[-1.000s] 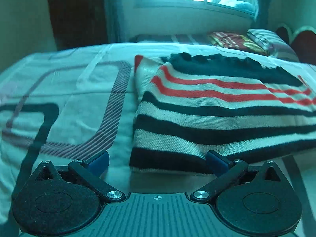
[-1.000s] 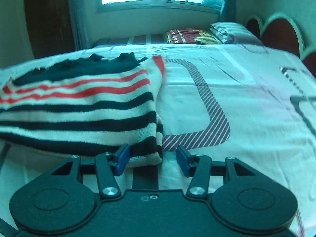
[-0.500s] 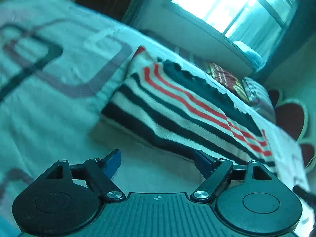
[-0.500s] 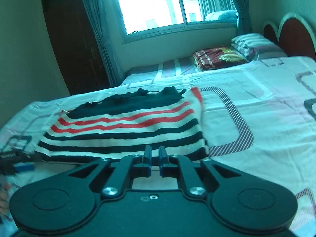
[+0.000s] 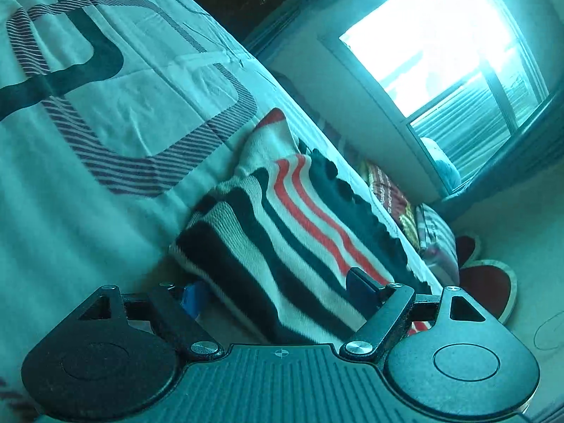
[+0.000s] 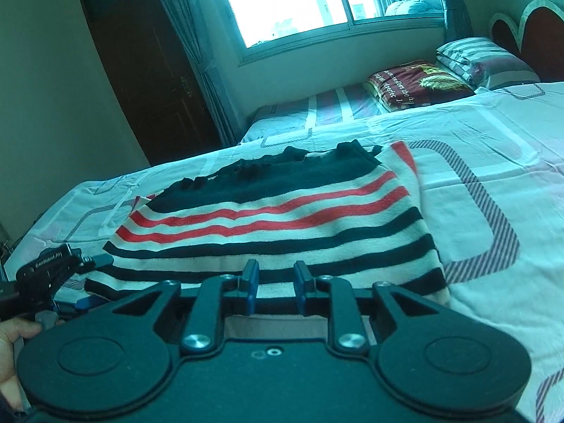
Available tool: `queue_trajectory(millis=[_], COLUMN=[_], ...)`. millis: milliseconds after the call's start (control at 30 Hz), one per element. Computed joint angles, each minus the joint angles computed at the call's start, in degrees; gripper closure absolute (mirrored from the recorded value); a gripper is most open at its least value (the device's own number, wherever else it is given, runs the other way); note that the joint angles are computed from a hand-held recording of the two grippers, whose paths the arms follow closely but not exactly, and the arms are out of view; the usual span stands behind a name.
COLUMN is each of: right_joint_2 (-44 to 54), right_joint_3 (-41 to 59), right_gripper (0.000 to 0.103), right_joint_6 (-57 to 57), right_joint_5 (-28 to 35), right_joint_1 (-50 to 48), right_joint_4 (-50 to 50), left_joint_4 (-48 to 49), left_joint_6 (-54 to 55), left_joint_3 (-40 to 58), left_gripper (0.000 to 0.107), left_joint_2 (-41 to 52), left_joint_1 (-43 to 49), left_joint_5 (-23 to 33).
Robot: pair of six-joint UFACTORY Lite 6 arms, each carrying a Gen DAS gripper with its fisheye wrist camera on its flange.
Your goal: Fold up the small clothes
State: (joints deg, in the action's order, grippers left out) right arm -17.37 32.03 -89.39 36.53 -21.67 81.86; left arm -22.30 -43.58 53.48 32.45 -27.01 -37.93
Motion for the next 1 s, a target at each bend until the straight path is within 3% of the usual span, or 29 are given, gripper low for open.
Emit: queue_trajectory(millis=[433, 633, 667, 700, 767, 867, 1000], right_joint_2=[10.68, 15.06, 15.62, 16.17, 17.48, 18.49, 23.01], right_joint_3=[4.98, 9.26, 9.95, 10.66, 12.39, 14.92, 18.35], right_gripper=[0.081, 0.081, 0.081, 0.081, 0.082, 0.083, 0.083], right_joint_6=[-10.13, -11.91, -12.16, -12.14, -12.05, -12.43, -15.53], right_joint_5=[-6.85, -7.74, -7.84, -7.97, -8.76, -9.69, -11.13], right_joint_1=[7.92, 9.63, 9.88, 10.09, 10.76, 12.14, 16.79], right_joint_4=[12.16, 15.37, 15.56, 15.5, 15.48, 15.11, 18.66], left_joint_4=[4.46, 0.79, -0.51, -0.5, 3.33, 3.99, 6.17], left_joint_6=[-5.02, -3.15, -1.75, -0.63, -5.5, -4.74, -8.99], left_joint_3=[5.47, 10.68, 12.13, 13.72, 13.69, 8.76, 9.33], left_gripper=[0.026, 0.028, 0.05, 0.087, 0.088, 0.088, 0.088], left_joint_2=[6.38, 8.88, 9.14, 9.68, 9.66, 6.51, 9.76], left_joint_1=[3.84, 3.99, 4.32, 5.25, 6.55, 5.27, 6.33], left_joint_5=[-5.12, -2.04, 0.55, 4.2, 4.31, -3.34, -3.62])
